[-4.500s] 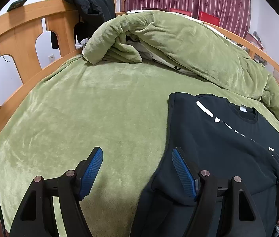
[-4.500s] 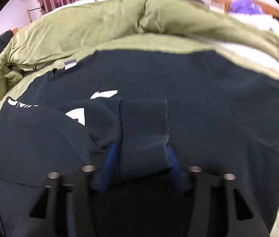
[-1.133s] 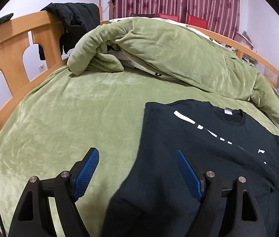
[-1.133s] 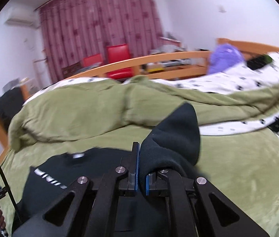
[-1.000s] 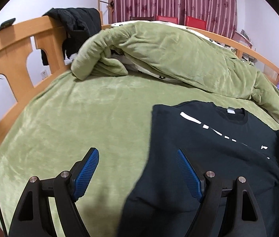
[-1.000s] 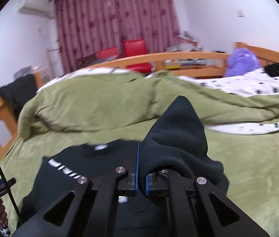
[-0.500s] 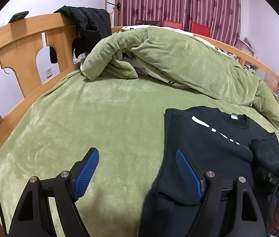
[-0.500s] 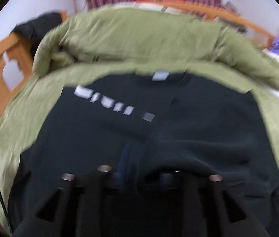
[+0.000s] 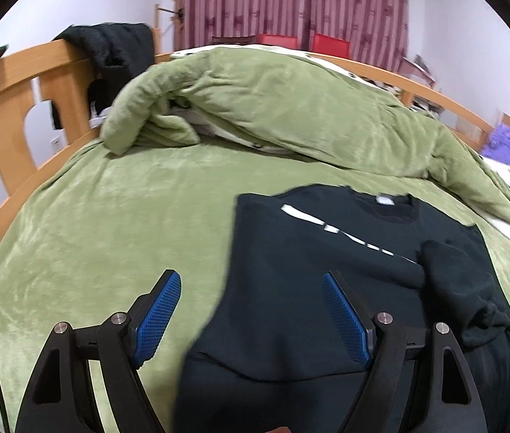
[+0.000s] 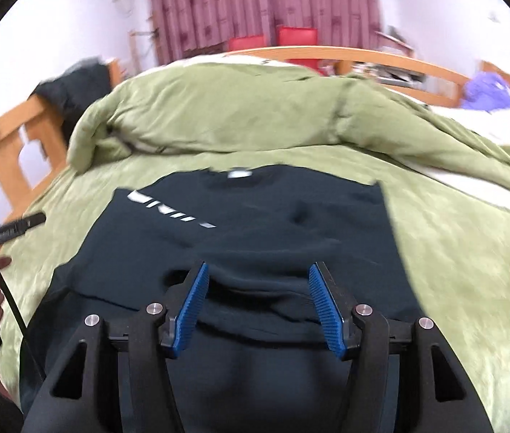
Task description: Fold small clothes
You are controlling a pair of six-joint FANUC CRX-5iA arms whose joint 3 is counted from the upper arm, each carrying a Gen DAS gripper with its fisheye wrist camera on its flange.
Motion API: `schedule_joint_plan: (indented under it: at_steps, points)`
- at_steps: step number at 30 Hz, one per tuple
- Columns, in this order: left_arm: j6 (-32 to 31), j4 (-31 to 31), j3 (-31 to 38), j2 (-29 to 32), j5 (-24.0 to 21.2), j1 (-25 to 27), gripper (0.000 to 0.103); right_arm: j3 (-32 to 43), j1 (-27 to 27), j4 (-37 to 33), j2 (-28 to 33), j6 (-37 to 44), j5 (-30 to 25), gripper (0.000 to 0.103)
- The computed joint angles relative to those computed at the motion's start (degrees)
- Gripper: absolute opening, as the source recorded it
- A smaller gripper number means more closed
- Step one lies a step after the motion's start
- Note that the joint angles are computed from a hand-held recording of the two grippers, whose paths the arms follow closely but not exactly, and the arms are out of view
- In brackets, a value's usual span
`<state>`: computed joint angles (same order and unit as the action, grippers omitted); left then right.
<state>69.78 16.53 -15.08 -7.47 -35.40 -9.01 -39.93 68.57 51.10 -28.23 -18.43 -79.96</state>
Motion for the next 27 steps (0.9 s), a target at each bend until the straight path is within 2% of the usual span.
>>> schedule_joint_plan:
  at_steps: [4,9,11,16,19,22,25,27]
  points:
    - [0.88,-2.56,0.06,-0.23,0.26,-3.49,0.079,-2.66,2.64,-2.32,-5.96,-5.15,-4.16,0.059]
    - [0.41,-3.58,0.33,0.0,-1.28,-6.42,0.079,-3.34,6.56,-3.29,-7.93,-6.3,-12.33,0.06]
    - [1.84,-5.75,0.31,-0.26,-0.81,-7.97,0.079,-4.19,8.27,-2.8,-9.0,-7.47,-14.31,0.065]
    - [7.32,-11.52,1.64,-0.53,-1.77,-11.44,0.079,-5.22,12.29,-3.0,-11.08,-9.5,-19.16,0.066]
    - [5.52,-9.9,1.45,-0.82,-2.54,-12.36,0.079,-5.08,13.27,-3.18,-10.62,-8.73,-22.09,0.066]
    - [6.59,-9.67,1.72,-1.08,-3.22,-13.89,0.079,-4.92,14.56,-3.52,-10.53,-8.52,-25.86,0.066]
    - [5.39,-7.05,2.26,-0.43,-4.74,-15.63,0.079,-5.02,16.5,-3.7,-11.37,-11.35,-30.51,0.066]
    - [7.0,-8.01,3.77,0.58,-5.33,-17.85,0.079,-5.38,18.6,-3.56,-12.42,-13.3,-33.56,0.066]
